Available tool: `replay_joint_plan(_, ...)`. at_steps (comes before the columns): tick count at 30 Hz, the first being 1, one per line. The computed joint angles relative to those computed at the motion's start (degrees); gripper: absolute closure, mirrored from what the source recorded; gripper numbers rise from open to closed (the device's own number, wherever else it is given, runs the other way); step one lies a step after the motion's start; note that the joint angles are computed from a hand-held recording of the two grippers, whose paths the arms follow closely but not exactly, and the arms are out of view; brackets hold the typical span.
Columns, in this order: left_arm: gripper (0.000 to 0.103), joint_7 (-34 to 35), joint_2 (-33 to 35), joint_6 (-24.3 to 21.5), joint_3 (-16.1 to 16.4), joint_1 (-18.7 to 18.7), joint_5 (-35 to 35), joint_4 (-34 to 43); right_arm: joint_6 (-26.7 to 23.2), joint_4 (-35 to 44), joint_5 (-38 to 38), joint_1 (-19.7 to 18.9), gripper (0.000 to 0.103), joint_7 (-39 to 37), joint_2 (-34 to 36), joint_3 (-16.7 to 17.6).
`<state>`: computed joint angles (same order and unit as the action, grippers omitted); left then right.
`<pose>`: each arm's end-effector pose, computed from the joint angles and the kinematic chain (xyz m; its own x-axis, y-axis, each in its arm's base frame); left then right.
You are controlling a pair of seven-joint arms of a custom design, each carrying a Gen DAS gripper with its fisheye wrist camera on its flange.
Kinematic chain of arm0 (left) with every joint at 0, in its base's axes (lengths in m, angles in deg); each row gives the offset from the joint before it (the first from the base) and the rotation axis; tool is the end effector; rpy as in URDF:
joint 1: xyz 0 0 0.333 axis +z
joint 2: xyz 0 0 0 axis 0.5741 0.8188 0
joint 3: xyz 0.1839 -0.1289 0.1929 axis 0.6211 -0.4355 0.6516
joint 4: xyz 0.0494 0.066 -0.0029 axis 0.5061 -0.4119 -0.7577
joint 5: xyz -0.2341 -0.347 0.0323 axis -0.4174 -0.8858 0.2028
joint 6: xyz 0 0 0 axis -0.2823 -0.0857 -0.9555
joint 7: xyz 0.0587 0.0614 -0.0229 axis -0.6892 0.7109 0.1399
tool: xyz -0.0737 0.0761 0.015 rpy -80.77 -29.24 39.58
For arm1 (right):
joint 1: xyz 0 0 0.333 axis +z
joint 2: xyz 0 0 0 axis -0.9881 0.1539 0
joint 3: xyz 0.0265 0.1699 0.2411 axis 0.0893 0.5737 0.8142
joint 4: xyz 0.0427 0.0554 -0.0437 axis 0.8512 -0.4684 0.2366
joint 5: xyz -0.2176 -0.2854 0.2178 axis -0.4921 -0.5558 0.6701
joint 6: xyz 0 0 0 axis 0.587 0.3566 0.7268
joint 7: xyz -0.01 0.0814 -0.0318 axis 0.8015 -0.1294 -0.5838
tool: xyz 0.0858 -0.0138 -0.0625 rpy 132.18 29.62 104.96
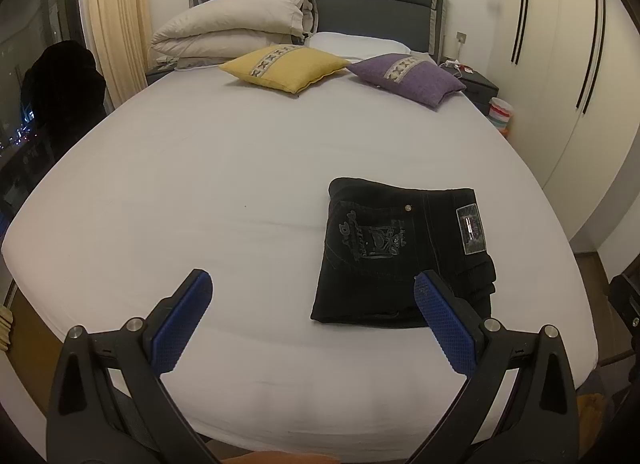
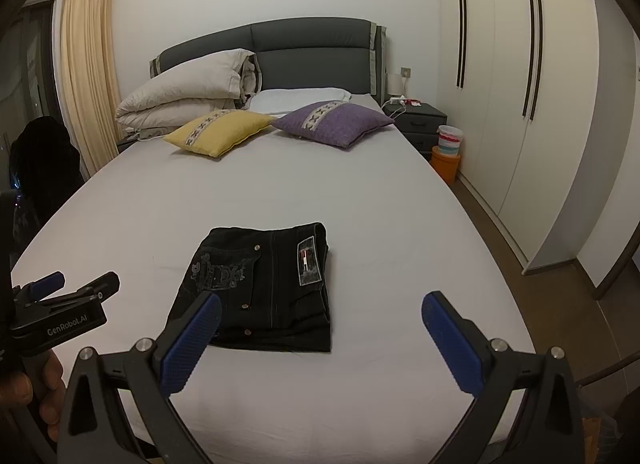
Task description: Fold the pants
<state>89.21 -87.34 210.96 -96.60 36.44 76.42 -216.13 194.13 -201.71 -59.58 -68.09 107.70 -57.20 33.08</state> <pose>0.4334 -0.0671 0.5659 0.4083 -0.9128 0.0018 -0.6602 -0.2967 -0.6900 0.4838 0.2089 0.6382 0.2931 -0.9556 -0.0315 -0.6350 -0.1699 -0.7536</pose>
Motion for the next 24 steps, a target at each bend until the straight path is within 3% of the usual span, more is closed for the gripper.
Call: replay_joint_plan(24, 0.0, -0.4, -0.2, 1.0, -0.2, 0.4, 0.6, -0.8, -0.6, -0.8, 0.6, 0.5, 0.0, -0.7, -0.3, -0.1)
